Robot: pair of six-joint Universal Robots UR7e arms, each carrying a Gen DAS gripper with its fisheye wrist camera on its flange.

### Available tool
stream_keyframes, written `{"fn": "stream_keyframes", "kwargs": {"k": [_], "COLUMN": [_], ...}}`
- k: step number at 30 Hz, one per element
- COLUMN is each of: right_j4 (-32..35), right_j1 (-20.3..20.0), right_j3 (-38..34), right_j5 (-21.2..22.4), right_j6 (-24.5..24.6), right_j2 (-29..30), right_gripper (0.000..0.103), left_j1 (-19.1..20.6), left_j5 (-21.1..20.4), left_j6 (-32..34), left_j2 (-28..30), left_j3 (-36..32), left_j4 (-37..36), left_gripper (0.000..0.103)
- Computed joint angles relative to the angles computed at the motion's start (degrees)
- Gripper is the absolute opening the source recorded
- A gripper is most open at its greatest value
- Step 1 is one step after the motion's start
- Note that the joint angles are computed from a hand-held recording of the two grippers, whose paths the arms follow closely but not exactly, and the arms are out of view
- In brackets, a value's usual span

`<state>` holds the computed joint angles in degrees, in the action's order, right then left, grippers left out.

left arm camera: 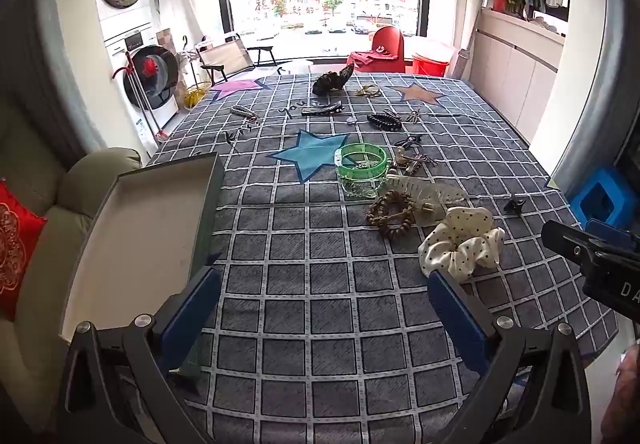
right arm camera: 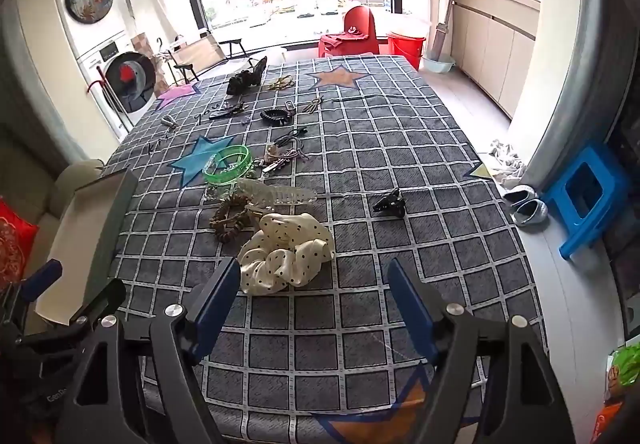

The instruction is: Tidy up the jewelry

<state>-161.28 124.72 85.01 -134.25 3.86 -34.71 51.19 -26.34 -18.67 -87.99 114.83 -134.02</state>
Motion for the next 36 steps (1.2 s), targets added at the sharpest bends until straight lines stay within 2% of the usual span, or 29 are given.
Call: {"fn": "stream_keyframes", "kwargs": {"k": [33,36], "right_j4": [-0.1,-0.4], "right_j1": [0.3,0.3], "right_j3": [-0.1,0.0], "right_j5": [-0.5,-0.5], "right_j6": [0.0,-0.3], "right_j2": [0.2,0.2], "right_gripper": [0.08,0.083], "left_j1": [0.5,0.5], "left_j5": [0.2,0.2], "left_j6": [0.2,0.1], "left_j2": [0.5,0.6], "left_j3": [0.1,0.0], "left_j4": [-0.5,-0.5], "left_gripper": [0.103,0.103]}}
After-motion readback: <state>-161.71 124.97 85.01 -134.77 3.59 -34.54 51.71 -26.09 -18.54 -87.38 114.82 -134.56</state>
